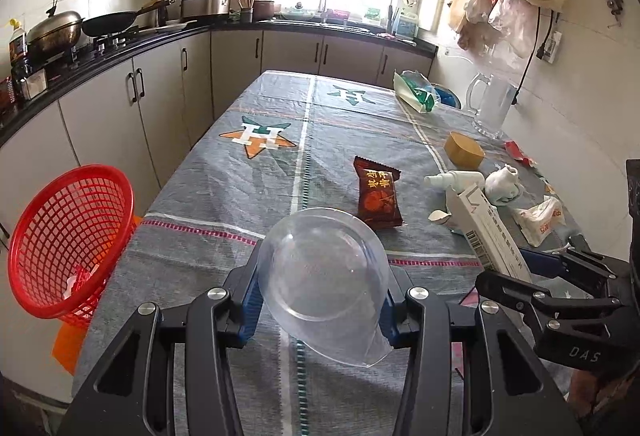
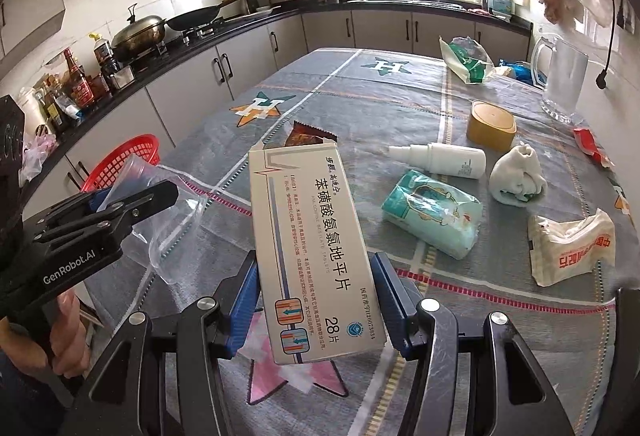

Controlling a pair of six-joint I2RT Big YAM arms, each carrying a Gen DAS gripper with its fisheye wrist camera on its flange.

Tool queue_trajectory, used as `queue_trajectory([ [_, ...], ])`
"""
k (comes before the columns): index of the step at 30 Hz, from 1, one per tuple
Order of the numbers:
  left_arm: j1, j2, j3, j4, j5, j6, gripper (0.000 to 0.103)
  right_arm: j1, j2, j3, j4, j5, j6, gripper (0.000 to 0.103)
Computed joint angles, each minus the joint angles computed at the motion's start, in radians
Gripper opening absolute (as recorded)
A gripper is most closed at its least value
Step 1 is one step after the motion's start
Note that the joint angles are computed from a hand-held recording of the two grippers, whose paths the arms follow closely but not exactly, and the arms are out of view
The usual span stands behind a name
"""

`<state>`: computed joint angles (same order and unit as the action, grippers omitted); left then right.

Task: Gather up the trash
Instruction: 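Carry the plastic cup and medicine box with both tools over the red basket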

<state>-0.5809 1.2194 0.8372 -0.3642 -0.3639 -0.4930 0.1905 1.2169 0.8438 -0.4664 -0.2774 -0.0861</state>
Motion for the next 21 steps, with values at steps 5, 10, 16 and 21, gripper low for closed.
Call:
queue_trajectory([
  [5,0.007,-0.013,-0.011,0.002,-0.001,-0.002,0.046,0.010,-0.001,0.001,-0.005,0.003,-0.001,0.060],
  [10,0.018,-0.028,-0.022,0.002,-0.005,-0.004,0.046,0.020,0.000,0.003,-0.010,0.004,-0.002,0.060],
  [16,0.049,-0.067,-0.045,0.002,-0.011,-0.017,0.046,0.042,0.001,0.009,-0.015,0.017,0.000,0.060],
  [21,0.076,-0.100,-0.063,-0.001,-0.011,-0.018,0.046,0.077,0.005,0.020,-0.021,0.036,-0.006,0.060],
])
